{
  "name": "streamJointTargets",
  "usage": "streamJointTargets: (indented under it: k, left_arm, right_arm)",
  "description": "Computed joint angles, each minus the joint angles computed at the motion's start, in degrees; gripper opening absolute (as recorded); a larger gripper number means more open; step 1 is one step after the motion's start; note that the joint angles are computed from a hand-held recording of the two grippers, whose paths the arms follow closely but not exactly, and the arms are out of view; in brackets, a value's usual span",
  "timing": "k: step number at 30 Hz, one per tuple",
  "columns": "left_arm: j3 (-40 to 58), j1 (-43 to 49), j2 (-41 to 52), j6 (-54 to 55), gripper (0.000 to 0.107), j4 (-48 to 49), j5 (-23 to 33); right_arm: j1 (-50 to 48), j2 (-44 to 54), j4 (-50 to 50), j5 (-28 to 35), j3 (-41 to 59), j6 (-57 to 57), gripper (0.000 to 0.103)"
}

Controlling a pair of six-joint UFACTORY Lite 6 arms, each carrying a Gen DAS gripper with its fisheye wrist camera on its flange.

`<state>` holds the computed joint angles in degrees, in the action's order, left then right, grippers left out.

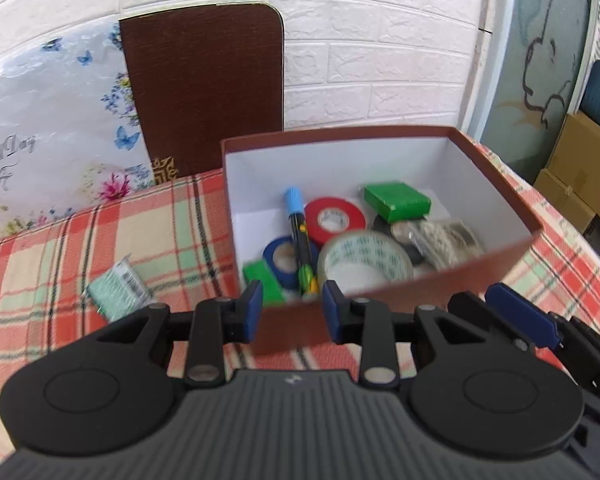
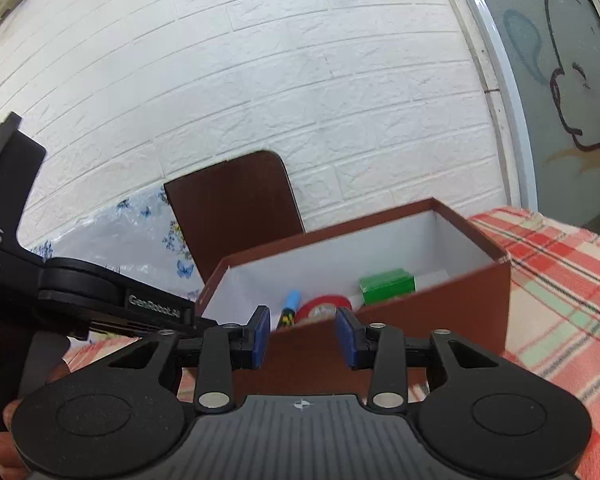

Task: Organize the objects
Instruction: 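Move the left gripper back toward the green snack bag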

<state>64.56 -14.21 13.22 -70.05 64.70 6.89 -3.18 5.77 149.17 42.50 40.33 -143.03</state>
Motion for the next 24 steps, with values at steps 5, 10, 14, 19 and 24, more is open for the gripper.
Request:
streamJointTargets:
  k: [5, 10, 14, 19, 24]
  left_arm:
    - [-11.4, -0.1, -9.0, -16.5, 0.035, 16.8, 1.0]
    - [-20.9, 0.6, -16.8, -26.1, 0.037, 26.7, 1.5]
    - [-27.4, 1.8, -22.5, -33.2, 0.040, 34.5, 1.3]
    - [-33.5, 4.8, -27.6, -45.1, 0.043, 47.6, -0.2]
    - [-37.0, 7.6, -30.3, -57.7, 0.043, 61.1, -1.2]
  right_arm:
    - [1.1, -7.0, -2.1, -3.2, -7.4, 3.1, 0.037]
    - [4.8, -14.8, -0.4, -6.8, -13.7, 2.5, 0.038]
    - [8.1, -20.1, 1.7, -9.7, -17.0, 1.5, 0.039]
    - [12.9, -24.4, 7.6, -13.2, -19.3, -2.6, 0.039]
    - [17.7, -27.6, 16.0, -15.7, -20.8, -9.4, 0.040]
